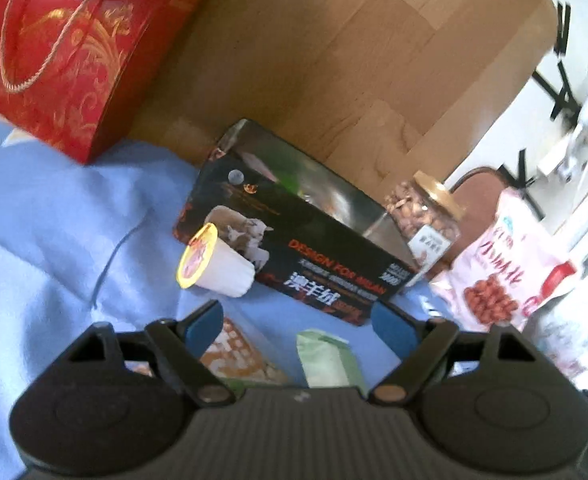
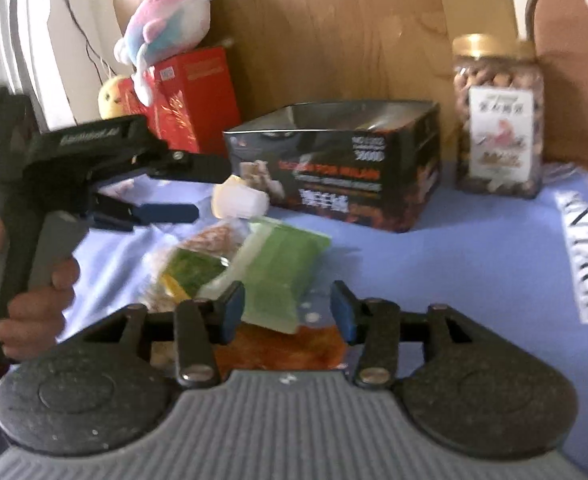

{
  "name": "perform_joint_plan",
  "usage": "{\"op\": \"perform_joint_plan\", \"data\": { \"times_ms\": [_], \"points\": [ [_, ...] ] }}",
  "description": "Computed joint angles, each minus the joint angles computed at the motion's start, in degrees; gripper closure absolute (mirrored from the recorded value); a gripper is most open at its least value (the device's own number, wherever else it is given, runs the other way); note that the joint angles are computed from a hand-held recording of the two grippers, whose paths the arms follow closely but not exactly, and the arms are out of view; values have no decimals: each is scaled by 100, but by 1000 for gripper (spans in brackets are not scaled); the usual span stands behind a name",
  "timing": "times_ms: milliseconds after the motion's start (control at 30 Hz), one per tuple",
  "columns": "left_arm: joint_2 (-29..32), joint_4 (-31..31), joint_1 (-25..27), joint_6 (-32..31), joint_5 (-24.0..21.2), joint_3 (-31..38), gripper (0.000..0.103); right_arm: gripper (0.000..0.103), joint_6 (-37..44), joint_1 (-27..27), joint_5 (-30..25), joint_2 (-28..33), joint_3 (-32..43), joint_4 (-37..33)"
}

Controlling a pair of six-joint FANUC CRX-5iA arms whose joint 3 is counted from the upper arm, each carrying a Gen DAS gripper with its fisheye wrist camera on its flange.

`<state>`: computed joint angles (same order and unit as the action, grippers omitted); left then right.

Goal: Organize snacks
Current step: 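Grasp the pale green packet with the left gripper, then carry the pale green packet into the tin box and release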

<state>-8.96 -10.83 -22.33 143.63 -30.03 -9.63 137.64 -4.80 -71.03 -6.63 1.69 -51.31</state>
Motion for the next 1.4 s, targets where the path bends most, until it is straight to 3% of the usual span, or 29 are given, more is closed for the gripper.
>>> {"op": "perform_joint_plan", "data": {
  "times_ms": [67, 133, 200, 333, 467, 533, 567, 600, 633, 700, 767, 800, 900, 1000, 1100, 1200, 1267, 1300, 1400],
  "points": [
    [55, 178, 36, -327, 33, 34, 19, 50, -19, 85, -94, 50, 31, -51],
    [196, 271, 28, -645, -28, 182, 19, 38, 128, 207, -34, -120, -121, 76],
    [313, 551, 75, -949, 2, 211, 18, 34, 259, 478, 383, -358, -386, 440],
    [506, 1722, 212, -1917, 188, -48, 20, 36, 406, 852, 807, -552, -660, 941],
    [620, 2248, 152, -2442, 325, -177, 21, 39, 389, 855, 869, -508, -644, 1005],
    [669, 2832, 118, -2985, 505, -347, 32, 44, 389, 848, 851, -472, -611, 981],
    [706, 2819, 83, -3023, 466, -307, 44, 50, 436, 863, 868, -477, -616, 975],
    [777, 2527, 31, -2826, 292, -132, 53, 67, 508, 847, 825, -465, -595, 924],
    [825, 2096, -35, -2479, 136, 54, 57, 76, 482, 879, 893, -487, -620, 941],
    [791, 1980, -52, -2312, 147, 48, 66, 81, 405, 908, 997, -504, -648, 967],
    [656, 2585, 23, -2708, 442, -281, 72, 82, 503, 769, 986, -525, -648, 743],
    [577, 2735, 31, -2813, 589, -402, 73, 83, 628, 677, 983, -568, -663, 562],
    [425, 2266, -11, -2437, 613, -320, 75, 83, 827, 665, 1170, -699, -752, 386],
    [215, 2179, 6, -2322, 763, -367, 77, 85, 986, 687, 1360, -873, -828, 218],
    [103, 2394, 100, -2670, 1014, -363, 77, 89, 1356, 677, 1515, -919, -755, -109],
    [293, 2313, 246, -2850, 868, 70, 77, 90, 1613, 969, 1910, -781, -546, -118],
    [509, 1667, 313, -2488, 823, 519, 77, 92, 1726, 1207, 2216, -540, -325, -83],
    [643, 1282, 330, -2242, 745, 777, 77, 93, 1757, 1341, 2447, -417, -247, -39],
    [1126, 1129, 507, -2117, 312, 1366, 73, 92, 1520, 1912, 3404, -75, -152, 606]
  ]
}}
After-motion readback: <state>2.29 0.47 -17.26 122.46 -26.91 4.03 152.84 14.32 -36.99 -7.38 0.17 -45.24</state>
